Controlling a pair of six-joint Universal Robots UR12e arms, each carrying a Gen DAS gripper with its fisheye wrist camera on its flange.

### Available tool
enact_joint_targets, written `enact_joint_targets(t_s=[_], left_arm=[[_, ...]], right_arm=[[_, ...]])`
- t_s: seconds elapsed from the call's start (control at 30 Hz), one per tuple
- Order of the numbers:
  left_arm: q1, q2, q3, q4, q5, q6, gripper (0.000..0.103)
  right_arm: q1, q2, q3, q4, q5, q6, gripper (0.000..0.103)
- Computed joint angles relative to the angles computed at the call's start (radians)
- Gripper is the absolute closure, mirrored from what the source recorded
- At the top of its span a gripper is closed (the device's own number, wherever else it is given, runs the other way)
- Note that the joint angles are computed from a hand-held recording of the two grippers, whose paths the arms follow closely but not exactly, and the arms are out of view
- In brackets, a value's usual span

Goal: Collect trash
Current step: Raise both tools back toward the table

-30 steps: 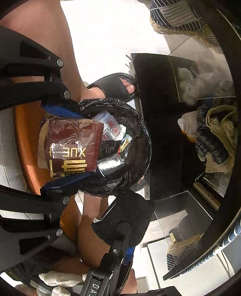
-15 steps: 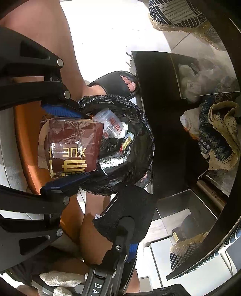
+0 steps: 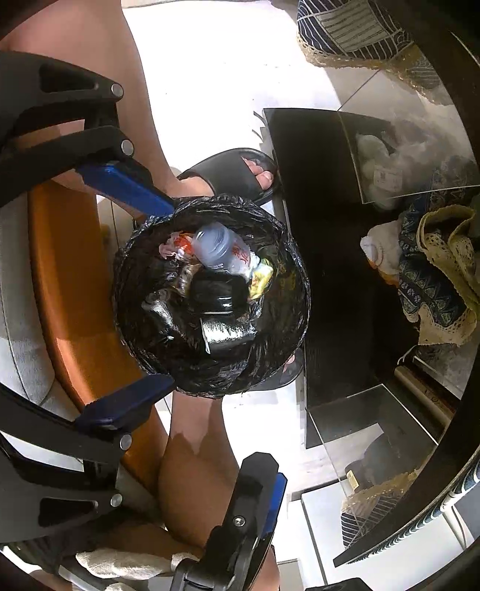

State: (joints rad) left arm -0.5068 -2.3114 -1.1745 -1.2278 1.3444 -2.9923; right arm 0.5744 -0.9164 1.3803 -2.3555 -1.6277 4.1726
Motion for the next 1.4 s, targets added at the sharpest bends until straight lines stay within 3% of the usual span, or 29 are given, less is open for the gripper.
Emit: enact_joint_targets(t_s=[0.6, 0.9, 1.0, 1.1, 1.13, 1.17, 1.23, 1.4], left_arm=[[0.004, 0.043, -0.059, 0.191, -0.035, -0.015, 0.018], [0.013, 0.067, -0.091, 0.317, -0.081, -0.015, 0.018], [0.019, 0.072, -0.096, 0.375, -0.087, -0.029, 0.018], [0.025, 0.075, -0.095, 0.436, -0.079, -0.032, 0.007], [0.028, 0.075, -0.094, 0.452, -0.081, -0.030, 0.007], [0.030, 0.075, -0.092, 0.477, -0.083, -0.029, 0.007], [0.034, 0.073, -0.087, 0.513, -0.075, -0.029, 0.007], [0.045, 0.060, -0.066, 0.629, -0.095, -0.084, 0.007]], right_arm=[[0.013, -0.023, 0.020, -0.041, -0.070, 0.013, 0.029], [0.026, -0.046, 0.028, -0.051, -0.158, 0.009, 0.019], [0.033, -0.057, 0.035, -0.076, -0.203, -0.004, 0.019], [0.050, -0.077, 0.057, -0.161, -0.314, -0.041, 0.017], [0.058, -0.085, 0.065, -0.199, -0.360, -0.069, 0.007], [0.063, -0.091, 0.075, -0.241, -0.397, -0.096, 0.004], [0.070, -0.101, 0.087, -0.298, -0.466, -0.147, 0.004], [0.058, -0.119, 0.099, -0.332, -0.521, -0.200, 0.004]])
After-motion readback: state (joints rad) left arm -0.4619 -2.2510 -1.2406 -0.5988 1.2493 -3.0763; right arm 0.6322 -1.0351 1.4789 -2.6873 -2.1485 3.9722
